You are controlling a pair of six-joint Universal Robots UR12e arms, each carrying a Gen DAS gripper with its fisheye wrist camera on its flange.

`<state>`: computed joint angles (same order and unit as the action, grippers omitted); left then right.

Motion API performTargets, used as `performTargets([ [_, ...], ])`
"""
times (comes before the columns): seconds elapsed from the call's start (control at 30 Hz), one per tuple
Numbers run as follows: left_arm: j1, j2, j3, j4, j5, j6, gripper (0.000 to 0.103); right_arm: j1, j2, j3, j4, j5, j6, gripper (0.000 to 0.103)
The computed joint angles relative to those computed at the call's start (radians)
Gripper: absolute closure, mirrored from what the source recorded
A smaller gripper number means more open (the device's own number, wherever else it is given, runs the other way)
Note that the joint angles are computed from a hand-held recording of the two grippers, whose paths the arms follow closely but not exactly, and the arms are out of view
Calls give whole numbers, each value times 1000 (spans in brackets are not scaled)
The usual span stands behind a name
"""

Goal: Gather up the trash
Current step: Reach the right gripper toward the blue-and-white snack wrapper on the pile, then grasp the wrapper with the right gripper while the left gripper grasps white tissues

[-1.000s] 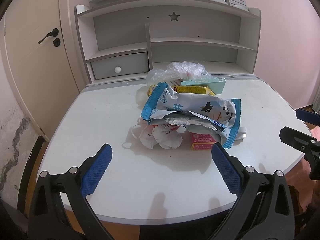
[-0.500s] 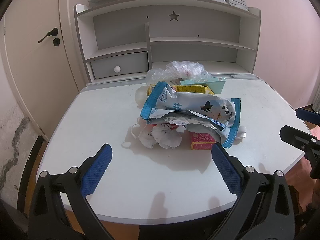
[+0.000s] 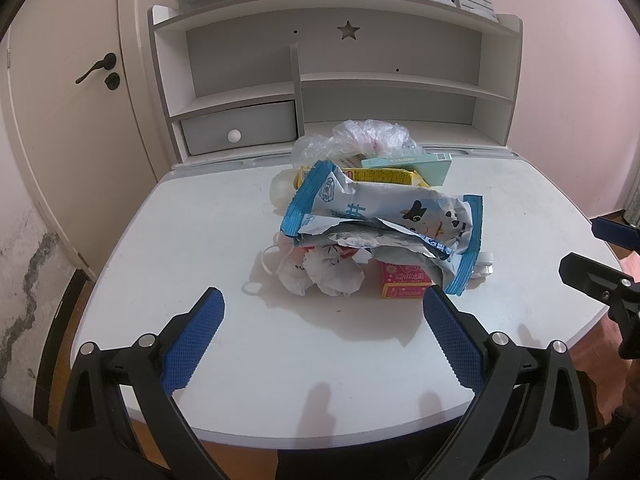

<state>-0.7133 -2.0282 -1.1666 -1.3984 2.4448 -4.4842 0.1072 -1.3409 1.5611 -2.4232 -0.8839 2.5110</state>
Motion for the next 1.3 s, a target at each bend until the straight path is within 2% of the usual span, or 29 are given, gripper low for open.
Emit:
performTargets([
  [0.73,3,4,-5,9,-14,4,6,3,1,-5,24,-1,-22,6],
  [0.9,9,28,-41,51,-54,63,6,14,9,-22,51,-1,-49,6],
  [1.03,16,59,-81,38,-66,73,6,43,22,-52,95,7,-118,6],
  [1.13,22,89,-121,35,-80,36,6,87,46,-107,181,3,-211,6],
  [1.23,30,110,-149,39,-98,6,6,135,70,-155,230,-38,-288,6],
  [1.3,32,119,-164,50,-107,4,6,173,86,-179,238,-103,-351,6],
])
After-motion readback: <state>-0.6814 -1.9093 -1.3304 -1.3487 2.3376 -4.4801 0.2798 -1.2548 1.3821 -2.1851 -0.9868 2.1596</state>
